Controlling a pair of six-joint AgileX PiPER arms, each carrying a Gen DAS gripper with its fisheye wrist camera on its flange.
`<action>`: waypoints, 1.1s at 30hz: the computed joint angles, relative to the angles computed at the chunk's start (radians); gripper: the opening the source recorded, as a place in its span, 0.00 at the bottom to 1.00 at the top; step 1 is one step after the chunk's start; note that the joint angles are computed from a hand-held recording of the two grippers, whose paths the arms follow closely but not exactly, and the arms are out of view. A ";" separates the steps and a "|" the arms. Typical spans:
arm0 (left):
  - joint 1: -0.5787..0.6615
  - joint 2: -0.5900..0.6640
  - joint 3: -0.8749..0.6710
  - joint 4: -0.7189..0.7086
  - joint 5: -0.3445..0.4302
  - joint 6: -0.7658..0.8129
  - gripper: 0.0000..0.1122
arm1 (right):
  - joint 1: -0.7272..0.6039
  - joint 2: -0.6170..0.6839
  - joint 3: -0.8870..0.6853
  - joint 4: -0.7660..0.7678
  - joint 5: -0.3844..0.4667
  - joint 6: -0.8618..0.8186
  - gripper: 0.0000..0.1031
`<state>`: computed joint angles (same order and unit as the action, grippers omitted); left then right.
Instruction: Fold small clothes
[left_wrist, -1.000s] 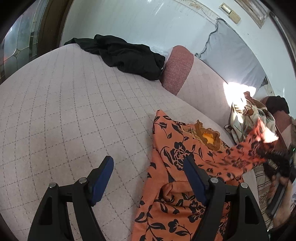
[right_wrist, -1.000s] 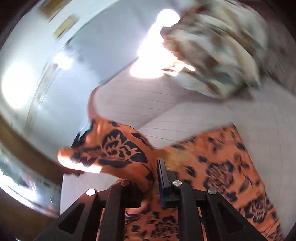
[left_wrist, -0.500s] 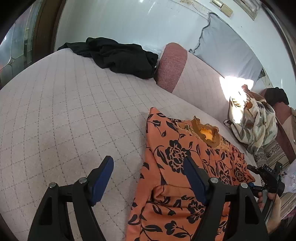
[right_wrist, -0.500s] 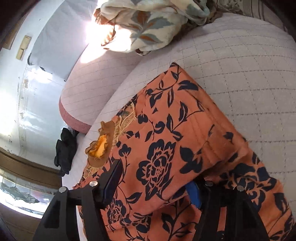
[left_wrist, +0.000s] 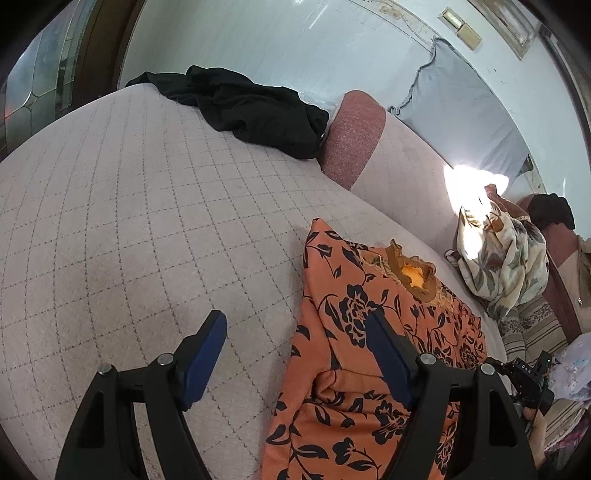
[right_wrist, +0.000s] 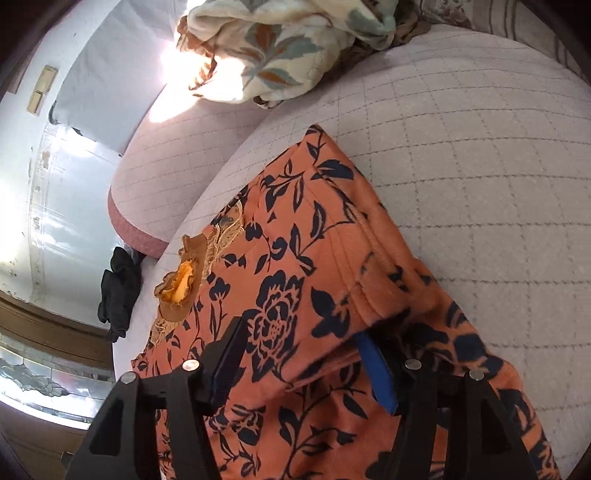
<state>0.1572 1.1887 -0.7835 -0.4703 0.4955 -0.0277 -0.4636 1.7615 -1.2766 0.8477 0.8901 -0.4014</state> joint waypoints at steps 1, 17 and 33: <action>-0.009 0.000 0.001 0.022 -0.003 -0.015 0.69 | -0.005 -0.015 0.017 -0.006 0.000 0.000 0.63; -0.154 0.046 -0.018 0.245 -0.051 -0.193 0.70 | -0.096 0.137 -0.112 0.145 0.200 -0.120 0.75; -0.121 0.041 -0.017 0.213 -0.038 -0.149 0.70 | -0.087 0.232 -0.344 0.269 0.288 -0.090 0.77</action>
<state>0.0358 1.2302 -0.8007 -0.2575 0.4576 -0.1769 -0.5507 1.9938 -1.6204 1.1165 1.1783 -0.4919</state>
